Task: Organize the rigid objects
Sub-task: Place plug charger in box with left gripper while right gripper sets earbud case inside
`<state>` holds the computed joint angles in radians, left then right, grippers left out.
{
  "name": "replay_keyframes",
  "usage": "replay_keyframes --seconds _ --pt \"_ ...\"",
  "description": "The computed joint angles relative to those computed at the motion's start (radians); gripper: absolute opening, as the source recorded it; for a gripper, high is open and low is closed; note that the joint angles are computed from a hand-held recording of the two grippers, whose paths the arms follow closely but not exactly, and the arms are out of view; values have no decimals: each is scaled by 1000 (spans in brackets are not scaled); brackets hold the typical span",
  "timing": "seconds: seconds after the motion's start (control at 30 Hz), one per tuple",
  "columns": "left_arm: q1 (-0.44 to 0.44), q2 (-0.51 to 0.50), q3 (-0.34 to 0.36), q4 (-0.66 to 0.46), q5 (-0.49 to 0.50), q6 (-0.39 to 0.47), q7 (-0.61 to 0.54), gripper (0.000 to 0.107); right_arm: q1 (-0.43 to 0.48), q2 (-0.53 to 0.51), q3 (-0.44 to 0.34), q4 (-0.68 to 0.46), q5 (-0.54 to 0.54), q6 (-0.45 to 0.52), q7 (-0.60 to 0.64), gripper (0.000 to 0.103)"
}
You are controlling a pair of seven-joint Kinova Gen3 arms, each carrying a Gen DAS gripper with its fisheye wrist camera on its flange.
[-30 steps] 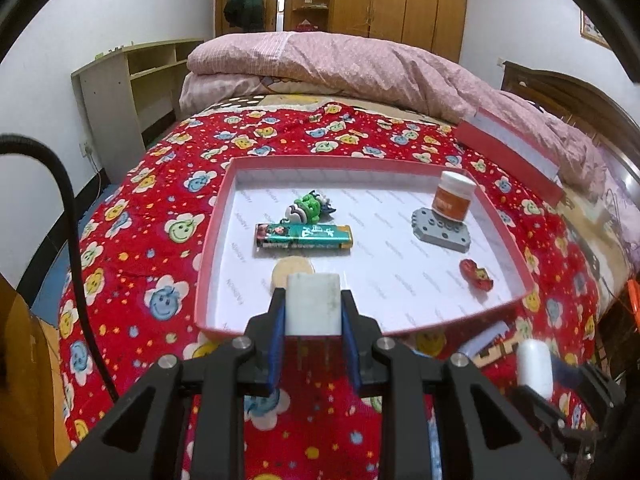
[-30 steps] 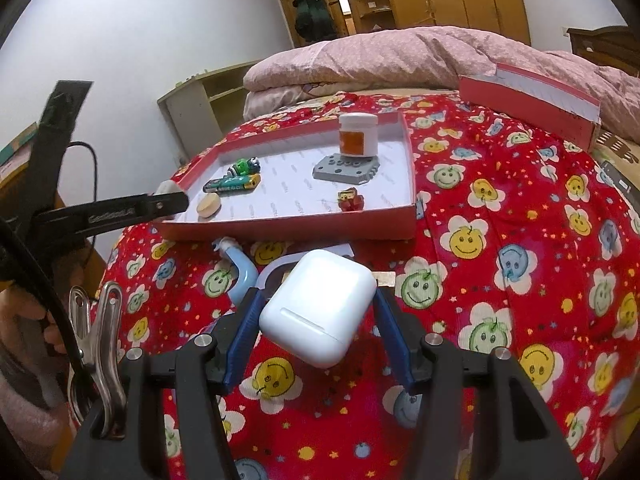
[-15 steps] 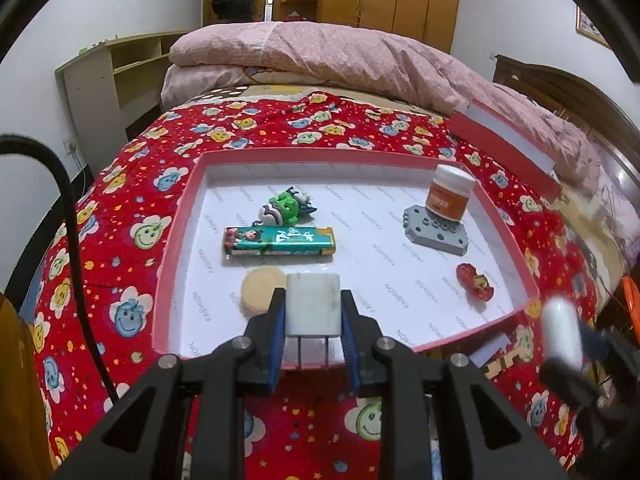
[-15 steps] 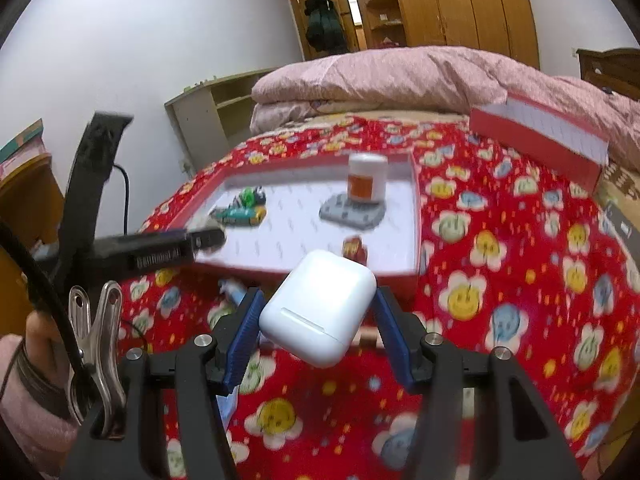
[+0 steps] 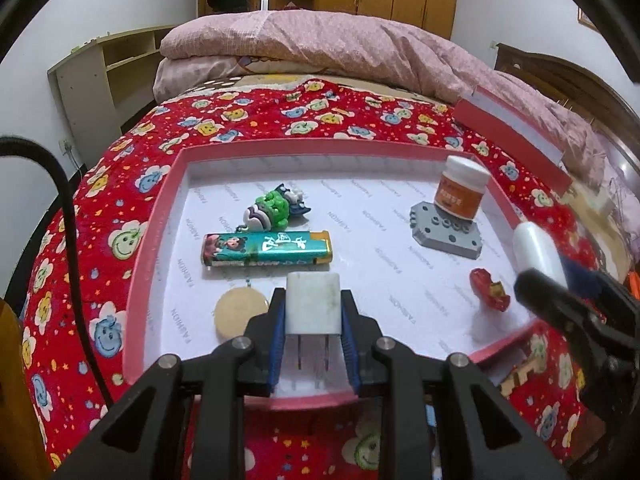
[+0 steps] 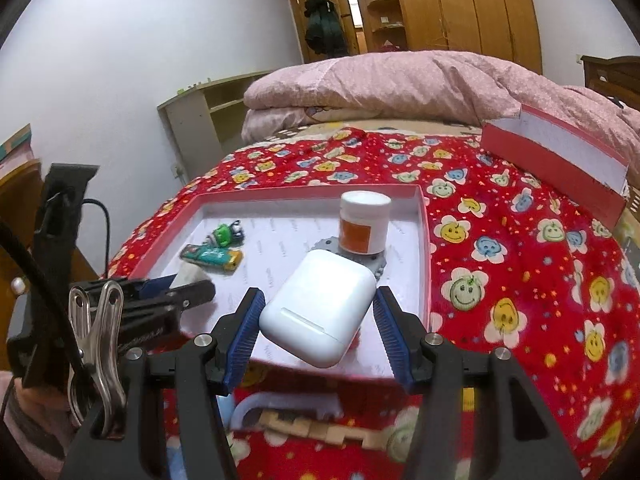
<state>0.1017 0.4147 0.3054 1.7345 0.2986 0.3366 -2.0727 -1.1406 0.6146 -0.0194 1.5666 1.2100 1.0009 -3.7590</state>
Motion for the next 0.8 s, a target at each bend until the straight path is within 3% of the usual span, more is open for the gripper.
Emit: replay_keyframes --seconds 0.3,0.53,0.67,0.8 --pt "70 26 -51 -23 -66 -31 64 26 42 23 18 13 -10 -58 -20 57" --pt "89 34 -60 -33 -110 -45 109 26 27 46 36 -5 -6 -31 -10 58" --pt "92 35 -58 -41 -124 -33 119 43 17 52 40 -1 14 -22 -31 59" --pt "76 23 -40 -30 -120 -38 113 49 10 39 41 39 68 -36 -114 60"
